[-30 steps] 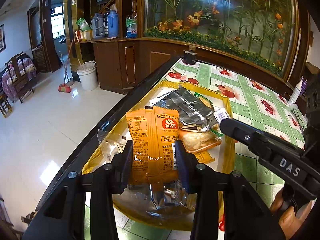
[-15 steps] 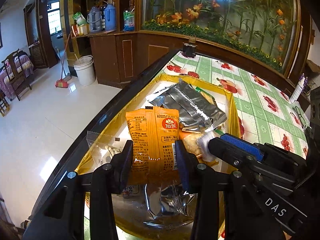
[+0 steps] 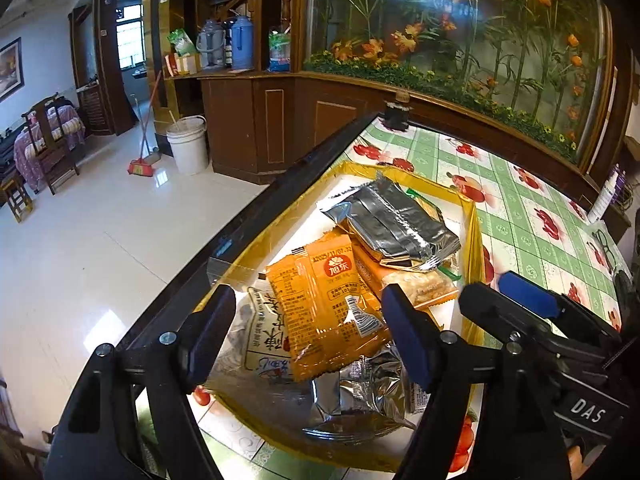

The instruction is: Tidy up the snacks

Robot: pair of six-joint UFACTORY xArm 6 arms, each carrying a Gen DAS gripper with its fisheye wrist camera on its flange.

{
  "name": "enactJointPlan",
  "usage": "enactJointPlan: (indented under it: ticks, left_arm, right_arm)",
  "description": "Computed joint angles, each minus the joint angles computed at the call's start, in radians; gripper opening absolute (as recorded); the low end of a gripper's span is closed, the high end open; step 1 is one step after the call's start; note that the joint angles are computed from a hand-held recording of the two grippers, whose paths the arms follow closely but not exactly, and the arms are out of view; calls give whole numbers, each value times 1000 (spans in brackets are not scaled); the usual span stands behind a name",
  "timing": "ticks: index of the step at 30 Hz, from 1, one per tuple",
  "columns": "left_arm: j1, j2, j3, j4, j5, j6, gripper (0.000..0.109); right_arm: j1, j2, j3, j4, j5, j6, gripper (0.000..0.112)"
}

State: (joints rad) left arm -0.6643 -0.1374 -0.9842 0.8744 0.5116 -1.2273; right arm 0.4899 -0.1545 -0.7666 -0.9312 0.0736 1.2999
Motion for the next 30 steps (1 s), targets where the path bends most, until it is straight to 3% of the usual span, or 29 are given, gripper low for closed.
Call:
enactJointPlan:
  ticks: [5,11,19,27,30]
  left_arm:
    - [-10,-26,8,-11,47,-34,77]
    - [-39,-80,45,67,90,-124,77]
    - [-90,-204,145,173,82,-179,82]
    - [-225,-304,213,270,277,-201,84]
    - [-283,-306,213,287,372,-190,84]
  right_arm:
    - [3,-45,36,7,14,0,85]
    - [9,-103,71,-70,39,26,88]
    - [27,-181,153,-1,-11,-150,89]
    - [51,-243,170,-94,-18,-141,92]
    - [77,-260,179,-48,-20,-227,93]
